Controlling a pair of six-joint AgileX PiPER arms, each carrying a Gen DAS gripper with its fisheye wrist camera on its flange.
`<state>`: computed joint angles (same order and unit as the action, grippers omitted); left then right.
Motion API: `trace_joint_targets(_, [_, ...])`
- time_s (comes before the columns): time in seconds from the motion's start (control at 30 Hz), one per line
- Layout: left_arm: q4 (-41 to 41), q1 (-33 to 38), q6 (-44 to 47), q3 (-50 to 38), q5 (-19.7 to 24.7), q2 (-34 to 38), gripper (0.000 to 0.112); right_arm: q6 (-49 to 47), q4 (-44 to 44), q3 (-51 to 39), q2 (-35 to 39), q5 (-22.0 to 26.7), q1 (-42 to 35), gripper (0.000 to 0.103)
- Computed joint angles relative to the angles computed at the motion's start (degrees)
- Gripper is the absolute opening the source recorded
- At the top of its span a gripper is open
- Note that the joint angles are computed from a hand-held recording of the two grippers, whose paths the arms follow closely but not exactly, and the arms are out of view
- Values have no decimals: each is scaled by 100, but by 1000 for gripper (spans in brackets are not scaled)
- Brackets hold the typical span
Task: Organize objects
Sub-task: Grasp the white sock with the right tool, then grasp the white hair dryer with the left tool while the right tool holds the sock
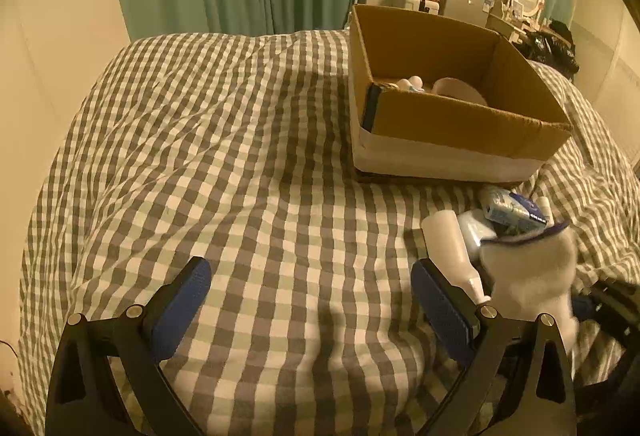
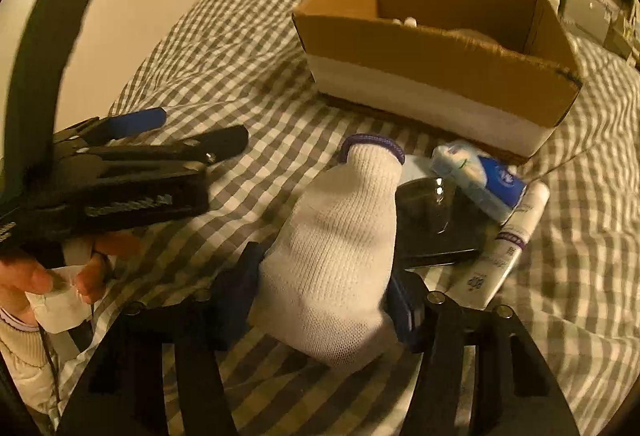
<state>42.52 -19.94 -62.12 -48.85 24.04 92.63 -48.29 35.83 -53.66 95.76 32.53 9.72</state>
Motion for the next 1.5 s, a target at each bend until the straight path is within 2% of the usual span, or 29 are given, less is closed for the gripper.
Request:
trace_joint_targets(0.13, [-72,-181,44,-48,43,-3,103,-223,98,125,-427,-101,-203,54])
trace_joint_targets(0.23, [-704,-224,571,-179,-161,75,103,-312,104,26,-633,-77,-587,54])
trace_joint_targets(0.3, [-753,-344,596,-370,-88,262,103,-418,167,-90,-667,16,-925,54])
trace_joint_targets(0.5, [-536,-838,569,-881,186,969,103,-659,355,-401,-368,-21,-1379,54])
trace_joint_targets(0.63, [-932,-889,1031,-1095,62,1268,101,-988,633,-441,-58,-30,-1540,54])
trace_joint_targets(0.73, [-933,-950,1095,-1204,-14,1421,99,-1089,708,-470,160,-26,-1562,54])
trace_joint_targets(0.9, [-2184,-810,2452,-1120,-534,1416,79,-1297,872,-386,161,-12,-1633,54])
trace_joint_targets(1.0, [-2797,-871,3209,-1111,-581,1421,77,-1259,872,-384,160,6,-1634,54])
trace_joint_targets(1.03, [-2737,-894,3180,-1093,-562,1404,76,-1241,859,-379,154,-2,-1627,54])
trace_joint_targets(1.13, [-2903,-823,3310,-1020,-465,1309,64,-1153,786,-339,105,-77,-1564,54])
trace_joint_targets(1.17, [-2986,-786,3360,-1015,-378,1286,56,-1144,767,-313,78,-98,-1559,54])
trace_joint_targets(1.27, [-3171,-709,3486,-1030,-169,1326,53,-1104,721,-255,32,-148,-1544,54])
trace_joint_targets(1.4, [-2453,-936,2874,-1311,214,1653,51,-1001,594,-227,10,-245,-1478,54])
trace_joint_targets(1.5, [-2035,-1045,2505,-1402,233,1785,50,-958,535,-214,15,-303,-1442,54])
